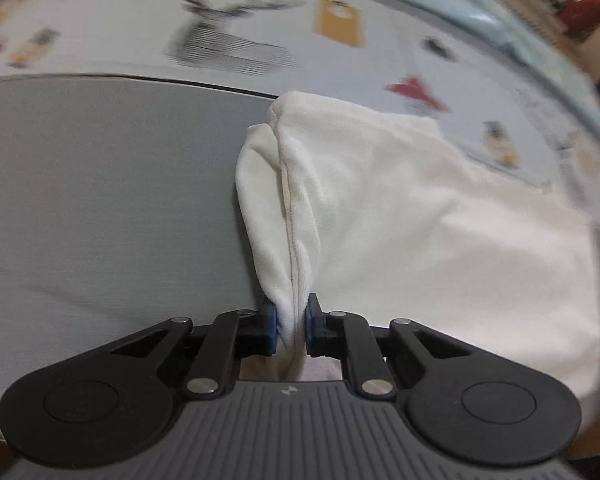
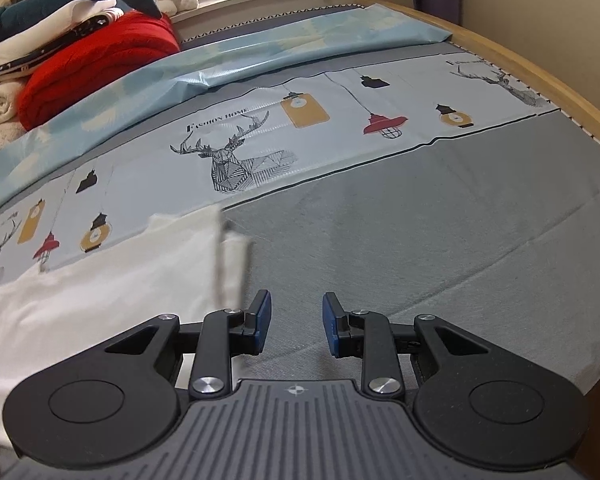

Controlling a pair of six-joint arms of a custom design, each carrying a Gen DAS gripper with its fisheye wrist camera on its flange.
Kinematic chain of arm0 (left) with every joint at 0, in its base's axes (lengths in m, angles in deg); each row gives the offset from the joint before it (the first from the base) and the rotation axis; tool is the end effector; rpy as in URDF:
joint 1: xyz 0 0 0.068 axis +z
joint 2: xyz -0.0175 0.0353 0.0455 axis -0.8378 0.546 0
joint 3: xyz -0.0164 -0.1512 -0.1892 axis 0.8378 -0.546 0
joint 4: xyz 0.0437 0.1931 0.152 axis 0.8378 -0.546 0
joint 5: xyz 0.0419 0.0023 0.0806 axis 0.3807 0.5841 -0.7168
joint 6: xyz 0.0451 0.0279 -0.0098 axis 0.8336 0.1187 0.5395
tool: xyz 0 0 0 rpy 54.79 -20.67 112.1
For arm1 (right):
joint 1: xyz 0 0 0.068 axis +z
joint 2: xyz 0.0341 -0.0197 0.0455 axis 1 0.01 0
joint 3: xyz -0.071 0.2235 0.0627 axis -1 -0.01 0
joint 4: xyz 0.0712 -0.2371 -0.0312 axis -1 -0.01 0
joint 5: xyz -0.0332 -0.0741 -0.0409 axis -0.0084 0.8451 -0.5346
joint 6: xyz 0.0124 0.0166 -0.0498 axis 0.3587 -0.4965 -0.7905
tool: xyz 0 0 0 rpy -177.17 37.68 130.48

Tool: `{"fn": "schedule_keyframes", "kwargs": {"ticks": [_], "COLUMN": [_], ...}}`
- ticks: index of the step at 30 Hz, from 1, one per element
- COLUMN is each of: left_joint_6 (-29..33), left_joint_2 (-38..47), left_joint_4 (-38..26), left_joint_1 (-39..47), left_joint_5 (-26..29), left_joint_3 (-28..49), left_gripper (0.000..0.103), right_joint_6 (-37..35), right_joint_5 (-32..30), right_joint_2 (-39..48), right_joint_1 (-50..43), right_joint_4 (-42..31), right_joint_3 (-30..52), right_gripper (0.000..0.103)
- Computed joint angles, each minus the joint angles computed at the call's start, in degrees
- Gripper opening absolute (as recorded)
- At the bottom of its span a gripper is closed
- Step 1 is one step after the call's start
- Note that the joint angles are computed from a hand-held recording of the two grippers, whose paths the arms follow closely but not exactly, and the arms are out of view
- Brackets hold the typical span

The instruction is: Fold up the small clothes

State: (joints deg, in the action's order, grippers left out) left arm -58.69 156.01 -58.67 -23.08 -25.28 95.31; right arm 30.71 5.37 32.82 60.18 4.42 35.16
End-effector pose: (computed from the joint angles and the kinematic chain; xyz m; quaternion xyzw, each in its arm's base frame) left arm 0.2691 0.1701 0.1491 -0.0647 0.9822 -0.0434 0.1709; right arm 0.1553 -0.0762 0.1821 0.1752 0.9185 0.0314 0.3531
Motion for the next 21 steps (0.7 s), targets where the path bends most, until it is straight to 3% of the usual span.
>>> {"fn": "schedule_keyframes", "kwargs": {"ticks": [4,8,10,16,21], "left_joint_6": [4.8,6.6,4.9,2.0,-8.7], "left_joint_2": [-4.7,-3.9,-3.2,-5.6,-9.6], "left_joint_4": [6.3,5.3,1.7,-13.3,-15.5], "left_joint_1": [2.1,5.0,5.5,1.8,-11.0], "left_joint_5": [-7.4,-5.7,-2.4,15.6,23.8], "left_joint_3": [-4.4,-3.8,-0.4,7.2,6.1], "left_gripper": [0.014,0.013,0.012,0.012,0.012], "right_joint_6": [0.9,3.2,4.8,4.3,2.4], "right_joint_5": [1.2,2.6,3.5,5.2,4.9], "right_joint_2": [1.2,3.5,4.9,4.8,3.7], "right_joint_1": [3.7,6.8,8.5,12.9,11.5], "right_joint_4": [1.9,3.8,5.0,6.0,5.2], "right_joint_3": [0.0,0.7,1.0,0.6,0.4], "right_gripper": [0.029,0.029,0.029,0.029,0.029]}}
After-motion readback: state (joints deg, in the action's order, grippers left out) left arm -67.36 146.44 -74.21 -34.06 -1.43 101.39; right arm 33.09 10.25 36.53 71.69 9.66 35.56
